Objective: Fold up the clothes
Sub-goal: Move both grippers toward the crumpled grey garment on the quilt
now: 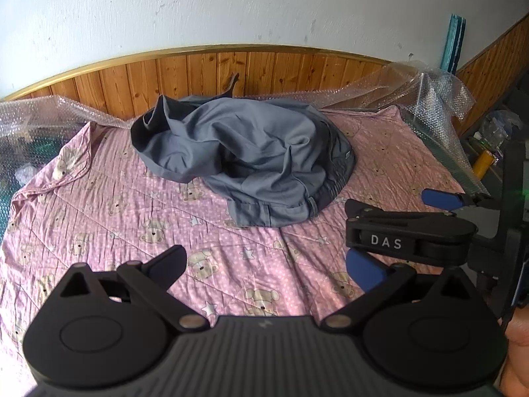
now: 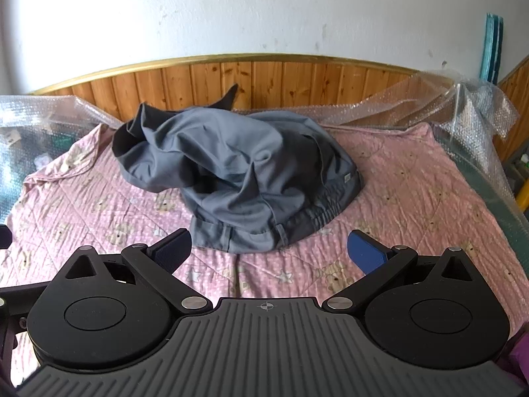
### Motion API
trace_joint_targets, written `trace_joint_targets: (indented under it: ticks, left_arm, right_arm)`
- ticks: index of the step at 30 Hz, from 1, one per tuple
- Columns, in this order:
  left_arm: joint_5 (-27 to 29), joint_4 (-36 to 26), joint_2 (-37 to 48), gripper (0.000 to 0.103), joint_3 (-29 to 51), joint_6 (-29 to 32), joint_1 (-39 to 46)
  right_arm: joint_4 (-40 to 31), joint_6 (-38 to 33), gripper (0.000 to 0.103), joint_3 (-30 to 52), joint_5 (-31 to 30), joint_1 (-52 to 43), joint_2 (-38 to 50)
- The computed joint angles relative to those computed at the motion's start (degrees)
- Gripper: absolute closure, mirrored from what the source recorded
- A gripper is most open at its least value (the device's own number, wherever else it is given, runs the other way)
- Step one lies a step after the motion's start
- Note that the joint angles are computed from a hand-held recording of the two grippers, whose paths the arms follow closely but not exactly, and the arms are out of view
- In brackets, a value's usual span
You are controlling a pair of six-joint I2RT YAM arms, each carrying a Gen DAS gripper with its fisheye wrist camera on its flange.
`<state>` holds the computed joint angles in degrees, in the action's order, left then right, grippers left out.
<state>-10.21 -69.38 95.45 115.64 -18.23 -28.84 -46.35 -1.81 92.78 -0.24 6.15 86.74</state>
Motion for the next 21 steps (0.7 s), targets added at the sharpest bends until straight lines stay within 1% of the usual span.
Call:
trace_joint_targets:
  ticks: [10,21]
  left_arm:
    - [1.98,0.47,-0.20,0.000,-1.20,-0.63,1.26]
    - [3.27,1.17,1.27,0.000,-0.61,-0.92,2.72]
  right_arm:
    - [0.62,-0.57,0.002,-1.50,-0.50,0.19,-0.11]
    - [0.31,-1.11,0.002,0.57,-0.93,0.44,2.63]
